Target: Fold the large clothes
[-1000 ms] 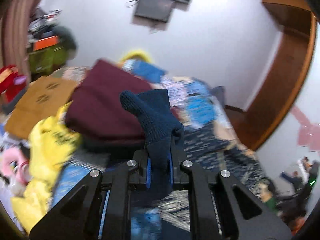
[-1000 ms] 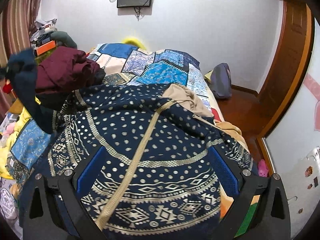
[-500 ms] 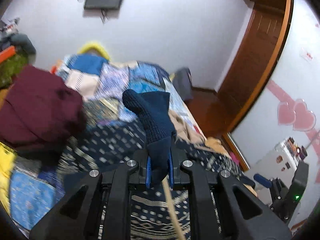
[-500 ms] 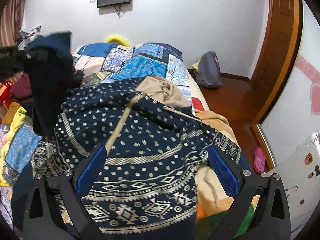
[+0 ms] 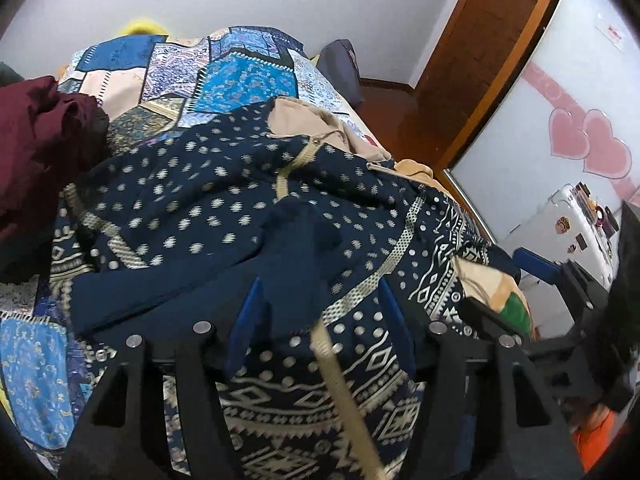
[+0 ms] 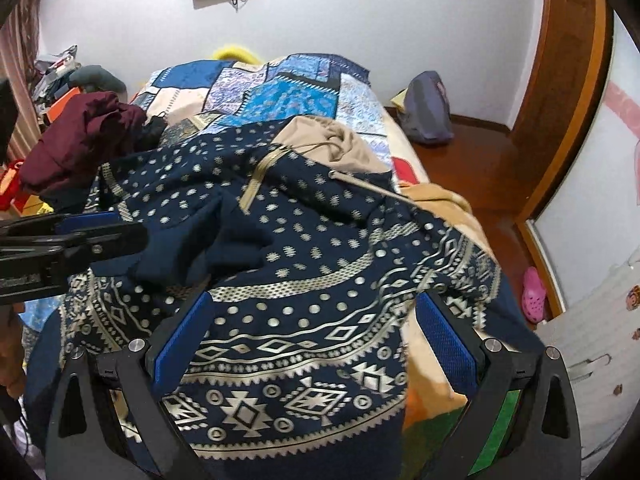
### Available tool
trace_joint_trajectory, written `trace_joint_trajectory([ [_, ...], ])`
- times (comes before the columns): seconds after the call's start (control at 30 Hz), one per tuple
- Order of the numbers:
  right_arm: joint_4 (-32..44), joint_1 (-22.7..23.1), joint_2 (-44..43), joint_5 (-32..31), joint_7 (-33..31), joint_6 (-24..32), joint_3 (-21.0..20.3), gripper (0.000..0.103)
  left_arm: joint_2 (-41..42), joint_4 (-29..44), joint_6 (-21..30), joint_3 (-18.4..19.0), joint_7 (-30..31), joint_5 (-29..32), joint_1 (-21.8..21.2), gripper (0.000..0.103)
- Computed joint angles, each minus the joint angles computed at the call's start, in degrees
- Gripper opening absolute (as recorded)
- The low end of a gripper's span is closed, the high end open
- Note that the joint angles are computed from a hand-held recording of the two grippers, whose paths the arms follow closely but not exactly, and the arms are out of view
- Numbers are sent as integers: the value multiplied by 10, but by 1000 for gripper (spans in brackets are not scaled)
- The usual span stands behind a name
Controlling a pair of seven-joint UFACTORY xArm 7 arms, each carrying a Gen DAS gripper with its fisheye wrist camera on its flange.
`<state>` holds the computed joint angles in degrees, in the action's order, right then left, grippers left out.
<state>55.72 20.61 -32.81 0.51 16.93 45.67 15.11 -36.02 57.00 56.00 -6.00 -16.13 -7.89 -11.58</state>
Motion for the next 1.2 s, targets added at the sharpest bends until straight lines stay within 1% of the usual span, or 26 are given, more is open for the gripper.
trace_joint_trajectory([
  [0.03,4,4,5,5,-3,0,-1,101,-9,-3,1,2,2,3,2,60],
  [0.1,10,11,13,11,-8,1,-2,101,-39,-16,3,9,7,20,16,69],
  [0.2,29,22,39,22,-21,3,-2,101,-77,-36,2,14,10,57,49,73],
  [0.3,60,26,79,19,-31,9,3,100,-118,-68,15,26,19,99,90,78],
  [0.37,81,29,106,18,-35,12,4,101,-140,-87,27,35,28,121,113,78],
  [0.47,118,38,153,39,-42,23,-4,100,-165,-119,37,49,53,146,137,78],
  [0.6,168,48,212,81,-34,41,-13,100,-190,-169,37,64,87,166,161,78],
  [0.63,180,49,226,83,-30,46,-12,100,-190,-177,36,67,93,168,166,78],
  [0.7,196,54,246,73,-24,51,-6,100,-186,-195,29,71,103,171,176,78],
  [0.8,222,63,276,49,-28,61,0,100,-171,-217,4,71,107,175,190,78],
  [0.87,235,68,299,28,-24,72,2,100,-156,-224,-19,76,110,167,190,78],
  [0.93,240,70,319,39,-24,82,-3,98,-148,-230,-50,77,115,160,187,78],
  [0.97,237,70,321,51,-27,81,-6,88,-146,-232,-66,75,119,160,186,73],
  [1.0,231,68,325,72,-32,80,-10,82,-141,-233,-83,72,125,162,185,65],
  [1.03,224,66,325,86,-35,74,-13,82,-136,-230,-92,69,130,163,184,60],
  [1.07,213,66,318,88,-36,59,-14,76,-131,-229,-103,65,136,166,182,50],
  [1.1,203,66,310,87,-41,44,-14,61,-128,-227,-112,61,142,169,181,40],
  [1.13,196,66,303,93,-58,34,-15,54,-126,-227,-118,59,147,171,180,34],
  [1.17,194,65,300,108,-74,30,-17,39,-124,-226,-124,57,152,172,179,20],
  [1.2,192,65,296,129,-91,28,-19,30,-121,-224,-127,53,153,175,182,11],
])
